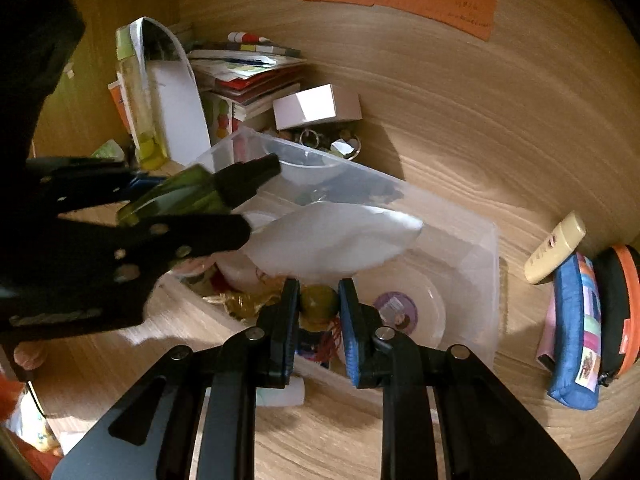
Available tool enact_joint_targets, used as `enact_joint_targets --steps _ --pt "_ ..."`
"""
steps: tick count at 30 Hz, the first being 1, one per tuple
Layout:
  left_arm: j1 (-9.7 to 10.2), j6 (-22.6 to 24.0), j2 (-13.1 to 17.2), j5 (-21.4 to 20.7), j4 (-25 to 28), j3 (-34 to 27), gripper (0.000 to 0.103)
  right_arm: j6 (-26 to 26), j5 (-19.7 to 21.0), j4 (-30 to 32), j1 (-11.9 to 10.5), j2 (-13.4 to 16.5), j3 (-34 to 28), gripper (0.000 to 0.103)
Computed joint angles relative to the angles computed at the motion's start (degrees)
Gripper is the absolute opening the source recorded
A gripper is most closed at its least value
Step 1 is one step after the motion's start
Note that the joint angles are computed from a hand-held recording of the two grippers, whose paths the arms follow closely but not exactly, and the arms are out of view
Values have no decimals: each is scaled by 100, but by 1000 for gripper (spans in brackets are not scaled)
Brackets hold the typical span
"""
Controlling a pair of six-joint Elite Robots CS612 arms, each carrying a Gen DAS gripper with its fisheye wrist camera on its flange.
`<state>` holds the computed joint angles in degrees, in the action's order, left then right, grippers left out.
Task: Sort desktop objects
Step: 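Carry the green spray bottle into the clear box and release it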
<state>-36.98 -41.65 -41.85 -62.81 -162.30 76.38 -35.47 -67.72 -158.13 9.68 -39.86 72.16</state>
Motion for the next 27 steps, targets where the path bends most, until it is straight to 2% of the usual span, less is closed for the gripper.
enact_joint_targets --steps 5,9,14,19,22,27 --pt "-13 46 55 29 160 -109 41 -16 13 53 -14 -40 53 19" --pt "-28 51 45 71 232 -119 41 47 -73 -157 -17 -78 159 31" --pt "-49 69 -22 -4 113 -18 44 162 15 -223 -67 -147 267 39" --pt "-134 153 -137 73 -163 173 54 267 -52 -430 -95 -240 446 57" --pt "-201 209 -213 180 -259 293 55 321 -67 -566 -112 -294 558 67" --pt "-319 288 -327 271 -242 491 56 388 -85 -672 -147 -395 751 70"
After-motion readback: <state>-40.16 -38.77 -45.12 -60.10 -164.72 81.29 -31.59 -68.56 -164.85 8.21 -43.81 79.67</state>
